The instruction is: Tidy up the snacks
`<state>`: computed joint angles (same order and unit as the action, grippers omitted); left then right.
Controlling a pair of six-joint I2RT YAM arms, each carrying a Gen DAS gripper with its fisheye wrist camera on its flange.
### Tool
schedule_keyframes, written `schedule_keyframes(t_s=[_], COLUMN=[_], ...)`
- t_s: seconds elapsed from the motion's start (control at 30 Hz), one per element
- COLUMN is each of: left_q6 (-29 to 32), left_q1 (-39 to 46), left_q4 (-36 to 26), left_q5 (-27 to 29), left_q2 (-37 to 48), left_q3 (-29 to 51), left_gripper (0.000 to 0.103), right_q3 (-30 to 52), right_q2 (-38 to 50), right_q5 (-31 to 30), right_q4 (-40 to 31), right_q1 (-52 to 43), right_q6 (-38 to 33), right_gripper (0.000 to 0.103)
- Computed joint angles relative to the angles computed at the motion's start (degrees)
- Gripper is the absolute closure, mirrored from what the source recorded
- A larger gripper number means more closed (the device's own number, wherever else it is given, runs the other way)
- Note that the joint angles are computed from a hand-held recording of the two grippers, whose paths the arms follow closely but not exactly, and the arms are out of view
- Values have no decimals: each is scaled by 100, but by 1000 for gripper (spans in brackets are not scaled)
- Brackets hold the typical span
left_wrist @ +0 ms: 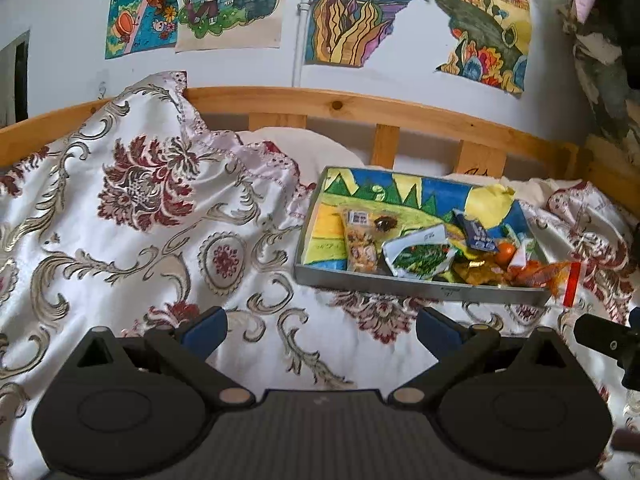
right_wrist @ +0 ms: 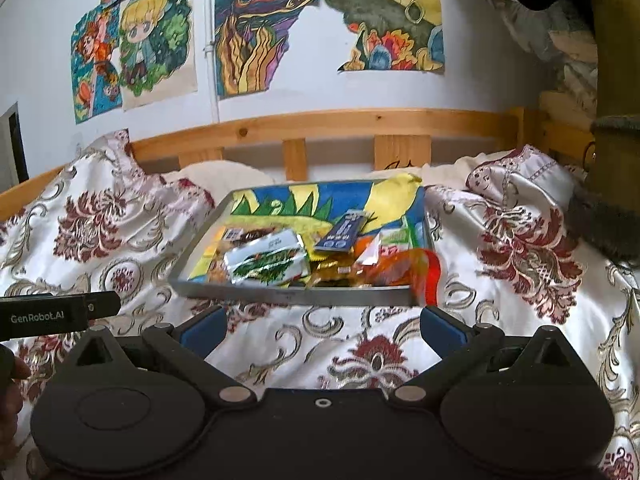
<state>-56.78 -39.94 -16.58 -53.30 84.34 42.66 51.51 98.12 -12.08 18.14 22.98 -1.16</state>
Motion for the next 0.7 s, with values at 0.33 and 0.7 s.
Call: schedule_keyframes(t_s=[0.33, 0.7], left_q6=[-1260, -2129], left_q1=[-439, -853], left_q4=[-1085, -1792], left_q5=[-69, -336], left_q2=[194, 359], left_q3=[222, 323], left_gripper=[1, 1], right_q3=[-266, -379], right_q2=[-276, -271], right_q5=[10, 202], right_q4=[-203, -204], right_q1=[31, 169], right_q6=[-62, -178], right_gripper=[1, 1])
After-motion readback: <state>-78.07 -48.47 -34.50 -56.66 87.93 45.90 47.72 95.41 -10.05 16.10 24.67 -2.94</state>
